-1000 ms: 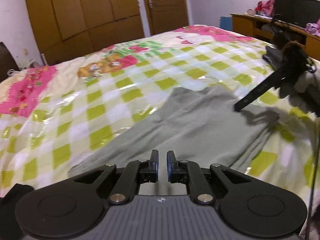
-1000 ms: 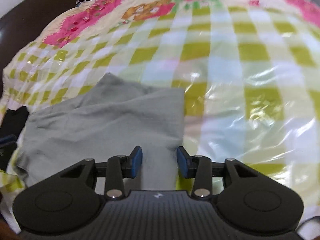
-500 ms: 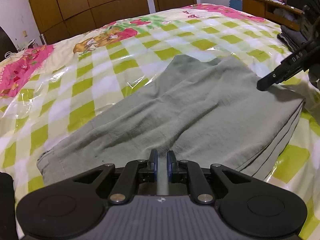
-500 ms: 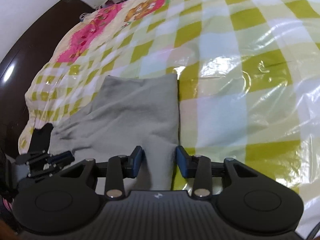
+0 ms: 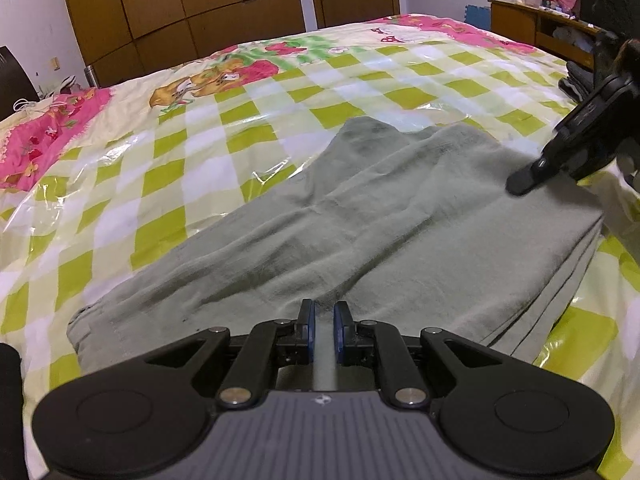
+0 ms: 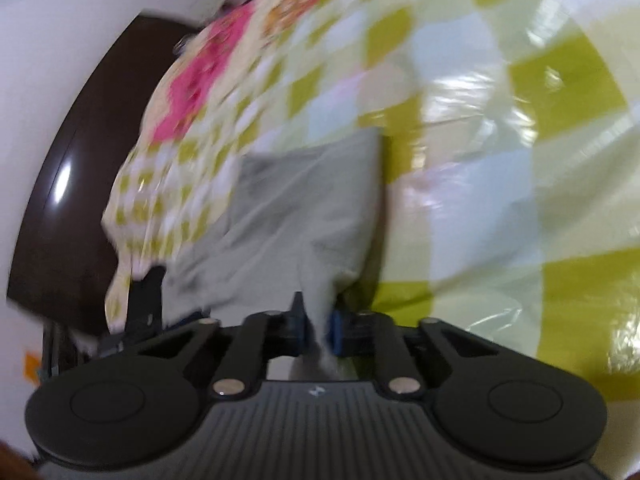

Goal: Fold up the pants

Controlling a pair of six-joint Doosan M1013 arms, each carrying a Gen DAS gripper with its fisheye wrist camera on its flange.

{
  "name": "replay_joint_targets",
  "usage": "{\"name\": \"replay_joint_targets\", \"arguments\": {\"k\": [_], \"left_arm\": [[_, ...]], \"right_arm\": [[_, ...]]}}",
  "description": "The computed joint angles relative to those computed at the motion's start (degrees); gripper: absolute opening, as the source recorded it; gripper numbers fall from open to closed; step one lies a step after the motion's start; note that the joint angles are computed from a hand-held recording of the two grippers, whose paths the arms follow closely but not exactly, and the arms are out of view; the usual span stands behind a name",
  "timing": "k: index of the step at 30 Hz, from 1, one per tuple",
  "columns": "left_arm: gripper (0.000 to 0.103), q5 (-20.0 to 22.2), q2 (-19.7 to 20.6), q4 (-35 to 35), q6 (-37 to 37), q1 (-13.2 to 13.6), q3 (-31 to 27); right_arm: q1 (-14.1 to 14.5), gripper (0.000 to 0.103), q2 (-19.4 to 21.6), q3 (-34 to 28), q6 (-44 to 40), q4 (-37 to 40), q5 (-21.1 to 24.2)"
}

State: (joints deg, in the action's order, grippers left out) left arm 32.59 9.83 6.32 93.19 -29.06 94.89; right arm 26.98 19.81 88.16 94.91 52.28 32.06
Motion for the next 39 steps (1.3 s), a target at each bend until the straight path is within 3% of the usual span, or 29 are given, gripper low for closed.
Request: {"name": "replay_joint_targets", "arguments": {"k": [3,6,8,10,14,20,22,26,29,31,36,39], "left_arm": [[0.025,-0.20,0.17,2.27,-1.08,-0.89,-0.16],[0.026,-0.46,0.88,-0.87,1.73,-1.59,-1.00],[0.026,-0.48,1.90,-3.63,5.00,-2.46,-2.03],[0.026,1.49,3.36,-5.56,8.01,-3.56,-3.76],[0.027,0.01,3.45,-6.31,9.29,-4.84,-4.17],[0.027,-4.83,0.75,4.81,-2.40,-5.39,-0.21],[0.027,-3.99,0.70,6.57,-3.26,-5.31,0.32],[0.027,-8.24,-1.38,8.73,-8.02,-4.15,2.83],[0.027,-8.85,-2.12,14.97,-13.64,-3.65,3.83],[0.027,-7.63,-2.45,12.71,-12.40,-2.79,4.06],[0.027,-6.88,-3.72,18.74,-20.36,-2.24,5.02],[0.027,-4.74,-3.35,16.57,-19.12,-1.51,4.59]], "right_arm": [[1.20,0.006,0.33,-0.46,6.09,-5.19,-2.29],[1.28,0.004,-2.09,2.17,4.65,-3.24,-8.07],[1.09,0.004,-4.16,3.81,12.10,-10.91,-10.16],[0.88,0.004,-5.75,5.07,22.99,-21.01,-10.48],[1.68,0.005,-8.66,6.11,38.10,-37.10,-7.10],[4.87,0.005,-9.58,3.68,51.17,-54.88,-4.68],[5.88,0.005,-8.74,1.47,51.07,-55.87,-3.68],[8.05,0.005,-6.31,-4.19,50.50,-58.53,-0.61],[9.36,0.005,-3.66,-9.48,48.62,-59.35,2.82],[10.10,0.005,-1.34,-13.44,45.81,-57.99,5.54],[11.83,0.005,4.60,-22.11,39.09,-54.82,10.73],[12.81,0.005,7.97,-26.80,34.83,-52.67,14.46]]}}
